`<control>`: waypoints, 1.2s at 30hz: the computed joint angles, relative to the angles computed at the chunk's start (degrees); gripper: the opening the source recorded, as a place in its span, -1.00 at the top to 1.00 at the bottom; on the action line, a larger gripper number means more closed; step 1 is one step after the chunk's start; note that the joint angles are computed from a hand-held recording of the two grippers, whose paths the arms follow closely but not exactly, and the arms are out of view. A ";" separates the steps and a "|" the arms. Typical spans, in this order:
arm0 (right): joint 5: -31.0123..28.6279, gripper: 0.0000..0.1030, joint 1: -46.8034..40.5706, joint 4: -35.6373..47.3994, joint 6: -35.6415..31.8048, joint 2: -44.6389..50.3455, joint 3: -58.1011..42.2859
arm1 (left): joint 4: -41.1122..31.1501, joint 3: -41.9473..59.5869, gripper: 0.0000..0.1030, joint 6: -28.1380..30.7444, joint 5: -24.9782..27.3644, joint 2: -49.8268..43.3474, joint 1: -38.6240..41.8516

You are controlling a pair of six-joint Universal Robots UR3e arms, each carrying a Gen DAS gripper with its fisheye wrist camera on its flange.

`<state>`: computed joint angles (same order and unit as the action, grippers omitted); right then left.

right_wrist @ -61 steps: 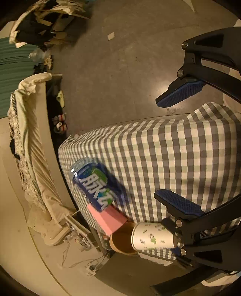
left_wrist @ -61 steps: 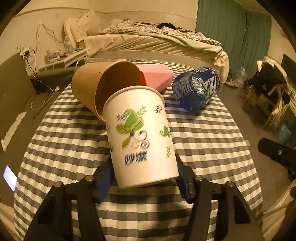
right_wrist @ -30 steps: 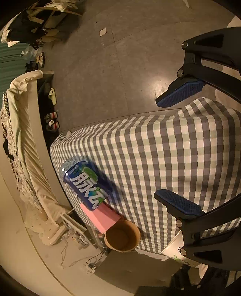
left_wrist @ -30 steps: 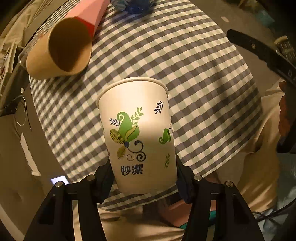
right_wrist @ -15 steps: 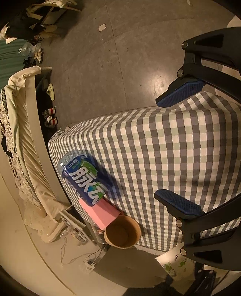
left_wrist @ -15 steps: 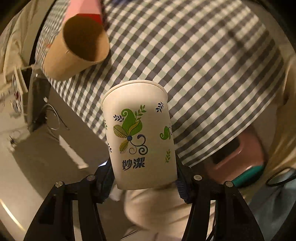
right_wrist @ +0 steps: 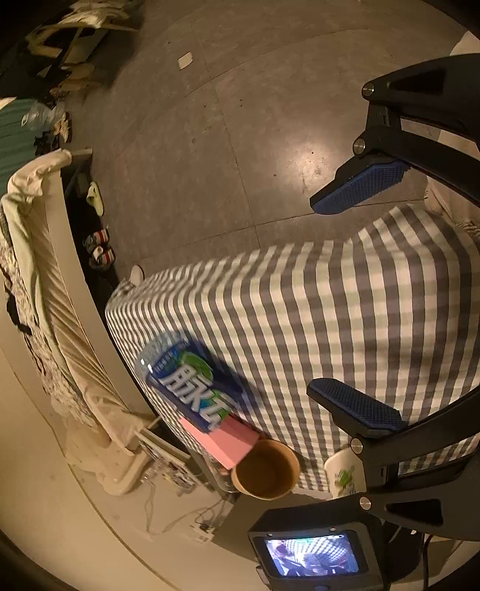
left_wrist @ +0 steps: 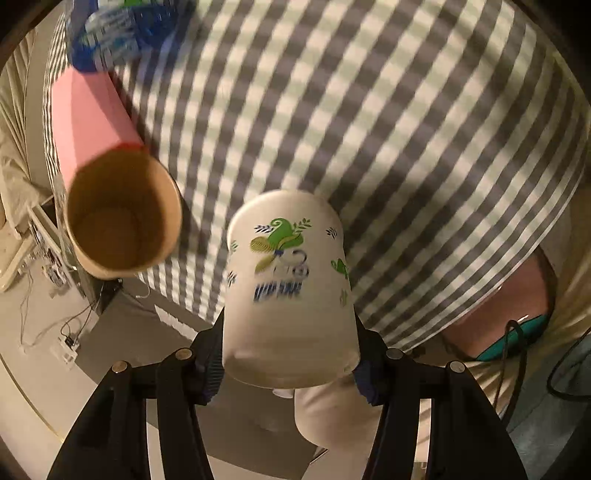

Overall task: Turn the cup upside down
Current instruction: 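Rotate the left gripper to turn the white cup rim-down and lower it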

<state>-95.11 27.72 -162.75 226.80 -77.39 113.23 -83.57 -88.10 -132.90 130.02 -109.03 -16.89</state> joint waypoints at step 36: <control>-20.16 -0.76 18.84 22.65 6.70 0.55 -18.40 | 6.54 -15.98 -0.50 14.87 -50.03 30.80 45.57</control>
